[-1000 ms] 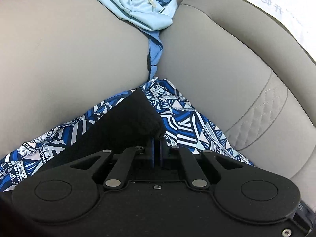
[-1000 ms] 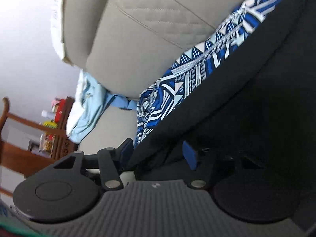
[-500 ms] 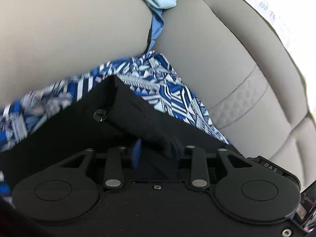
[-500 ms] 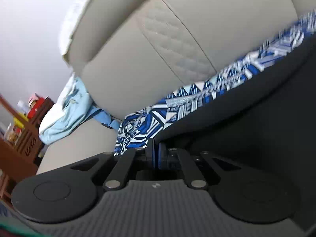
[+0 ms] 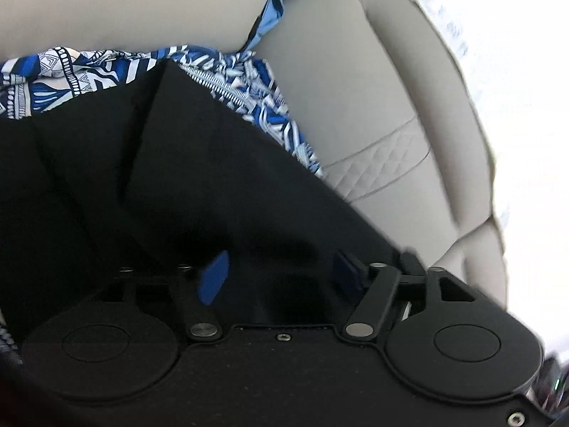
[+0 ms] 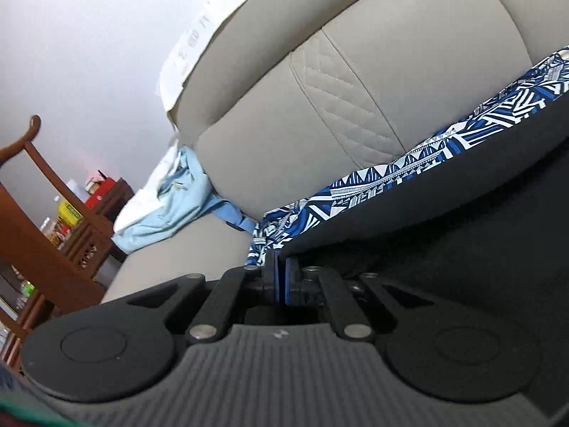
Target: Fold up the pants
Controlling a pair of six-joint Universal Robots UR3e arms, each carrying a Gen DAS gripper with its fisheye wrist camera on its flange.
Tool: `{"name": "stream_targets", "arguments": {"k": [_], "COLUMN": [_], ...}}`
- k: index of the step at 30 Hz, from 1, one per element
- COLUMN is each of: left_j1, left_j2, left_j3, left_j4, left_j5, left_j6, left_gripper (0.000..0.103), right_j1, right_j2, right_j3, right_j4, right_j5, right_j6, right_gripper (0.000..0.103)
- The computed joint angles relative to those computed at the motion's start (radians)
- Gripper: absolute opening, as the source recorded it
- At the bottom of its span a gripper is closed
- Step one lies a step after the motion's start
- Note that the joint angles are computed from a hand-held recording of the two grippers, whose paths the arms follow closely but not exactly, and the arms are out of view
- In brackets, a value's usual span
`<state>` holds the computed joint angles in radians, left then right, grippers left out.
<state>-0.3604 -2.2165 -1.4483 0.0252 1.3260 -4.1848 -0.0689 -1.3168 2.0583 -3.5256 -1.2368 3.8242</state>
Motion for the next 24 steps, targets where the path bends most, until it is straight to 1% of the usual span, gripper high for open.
{"name": "stream_targets", "arguments": {"k": [1,2,3,4,6,7,8,9,10,13,15,16,18,19,20,22,23,24], "left_j1": [-0.006,-0.012,-0.018,-0.024,-0.042,-0.052,-0.068,-0.078,-0.094,-0.144,-0.154,-0.149,-0.127,-0.115,-0.109,-0.110,-0.107,-0.101], "left_j2": [-0.012,-0.023,-0.036,-0.044,-0.055,-0.057,-0.058,-0.058,-0.052,-0.027,0.014,0.030,0.068,0.086,0.104,0.131,0.137,0.146], "left_j3": [0.000,0.000,0.005,0.007,0.014,0.019,0.024,0.028,0.033,0.045,0.006,-0.001,-0.033,-0.060,-0.077,-0.106,-0.120,-0.142], "left_j4": [0.032,0.055,0.075,0.083,0.078,0.073,0.066,0.057,0.043,0.004,0.000,-0.021,-0.045,-0.037,-0.057,-0.094,-0.100,-0.094], "left_j5": [0.028,0.056,0.084,0.111,0.165,0.190,0.235,0.267,0.314,0.493,0.557,0.559,0.502,0.458,0.424,0.378,0.341,0.295], "left_j6": [-0.030,-0.063,-0.101,-0.133,-0.164,-0.161,-0.148,-0.125,-0.091,-0.012,0.025,0.036,0.021,0.024,0.036,0.050,0.061,0.066], "left_gripper": [0.076,0.078,0.078,0.077,0.068,0.048,0.018,0.009,0.005,0.002,0.002,0.002,0.002,0.005,0.011,0.017,0.025,0.030], "right_j1": [-0.002,-0.005,-0.008,-0.009,-0.003,0.006,0.018,0.033,0.048,0.079,0.083,0.080,0.077,0.072,0.066,0.046,0.041,0.034], "right_j2": [-0.021,-0.043,-0.060,-0.076,-0.105,-0.111,-0.120,-0.124,-0.121,-0.100,-0.074,-0.060,-0.040,-0.037,-0.038,-0.050,-0.059,-0.070], "right_j3": [0.026,0.058,0.082,0.111,0.161,0.180,0.202,0.219,0.230,0.249,0.241,0.238,0.237,0.240,0.252,0.283,0.291,0.295], "right_j4": [-0.007,-0.017,-0.022,-0.033,-0.051,-0.061,-0.072,-0.083,-0.093,-0.101,-0.096,-0.093,-0.096,-0.093,-0.101,-0.134,-0.147,-0.155], "right_j5": [0.005,0.012,0.020,0.024,0.021,0.011,-0.004,-0.027,-0.049,-0.115,-0.142,-0.150,-0.163,-0.160,-0.148,-0.107,-0.093,-0.077], "right_j6": [0.007,0.021,0.036,0.054,0.069,0.071,0.069,0.064,0.058,0.046,0.066,0.079,0.098,0.109,0.120,0.121,0.116,0.112], "right_gripper": [0.005,0.005,0.005,0.005,0.005,0.005,0.005,0.005,0.005,0.007,0.008,0.009,0.009,0.008,0.007,0.006,0.006,0.006]}}
